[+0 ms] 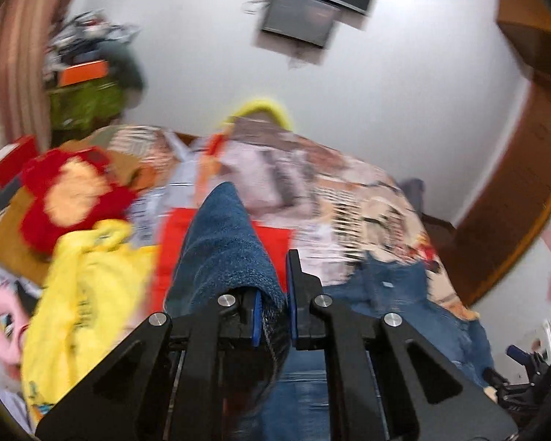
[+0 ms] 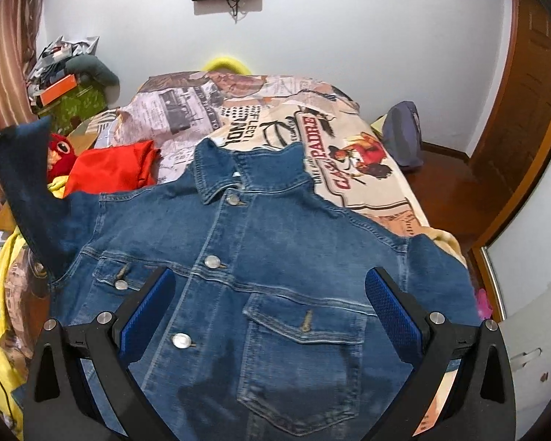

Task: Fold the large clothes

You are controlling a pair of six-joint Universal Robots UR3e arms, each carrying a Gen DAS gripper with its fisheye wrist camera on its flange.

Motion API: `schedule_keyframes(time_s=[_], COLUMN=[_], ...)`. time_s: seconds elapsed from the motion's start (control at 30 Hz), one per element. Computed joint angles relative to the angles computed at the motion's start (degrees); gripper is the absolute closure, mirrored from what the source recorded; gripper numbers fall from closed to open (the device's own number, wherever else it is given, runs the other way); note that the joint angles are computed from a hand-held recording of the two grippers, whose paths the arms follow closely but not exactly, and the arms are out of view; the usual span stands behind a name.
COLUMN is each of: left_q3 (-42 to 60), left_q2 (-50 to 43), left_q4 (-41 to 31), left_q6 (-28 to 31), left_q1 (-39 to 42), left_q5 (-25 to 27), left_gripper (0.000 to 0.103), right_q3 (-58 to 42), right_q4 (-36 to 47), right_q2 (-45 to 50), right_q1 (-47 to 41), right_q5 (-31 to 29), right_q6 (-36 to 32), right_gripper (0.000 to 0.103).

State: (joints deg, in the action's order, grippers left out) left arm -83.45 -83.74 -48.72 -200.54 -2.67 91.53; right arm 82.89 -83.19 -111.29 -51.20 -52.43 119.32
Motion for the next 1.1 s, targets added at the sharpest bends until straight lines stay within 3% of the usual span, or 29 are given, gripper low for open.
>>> schedule_keyframes(time_s=[0.13, 0.4, 0.6, 0.67, 0.73, 0.8, 0.97, 1.1], left_q3=[14.9, 44.01, 55.06, 51.59, 46.2, 39.59, 28.54, 18.23], left_q2=[-14.93, -41.66, -51.47, -50.07, -47.25, -43.01, -33.3, -23.51], left_q4=[-2.89, -17.96, -27.85, -27.31, -25.7, -23.05, -19.3, -14.78], left_q6=[-1.05, 0.86, 2.85, 3.1, 3.16, 3.33, 3.27, 2.42], left_q1=[-10.36, -23.94, -28.99, -29.63, -29.41, -28.97, -28.8, -27.05], left_q5=[4.14, 3.49, 3.62, 3.51, 1.5, -0.28, 1.65, 5.57], left_gripper=[0.094, 0.094, 0.094, 0.091, 0.07, 0.058, 0.051, 0.036], right_q3=[-1.37, -0.91, -0.2, -0.14, -0.06, -0.56, -2.3, -3.23], right_q4=[2.15, 1.94, 3.67, 4.14, 4.43, 5.44, 7.95, 8.14], right_q2=[1.35, 3.84, 3.88, 3.72, 3.63, 3.42, 2.09, 1.0], right_q1=[-4.05, -8.23, -10.79, -10.97, -10.9, -10.84, -9.11, -5.17], right_q5=[1.75, 0.53, -0.55, -1.07, -1.25, -1.23, -0.45, 0.24], right_q6=[-3.19, -7.54, -11.18, -12.07, -12.78, -13.61, -14.76, -13.72], right_gripper=[0.0, 0.0, 0.0, 0.0, 0.0, 0.0, 0.0, 0.0])
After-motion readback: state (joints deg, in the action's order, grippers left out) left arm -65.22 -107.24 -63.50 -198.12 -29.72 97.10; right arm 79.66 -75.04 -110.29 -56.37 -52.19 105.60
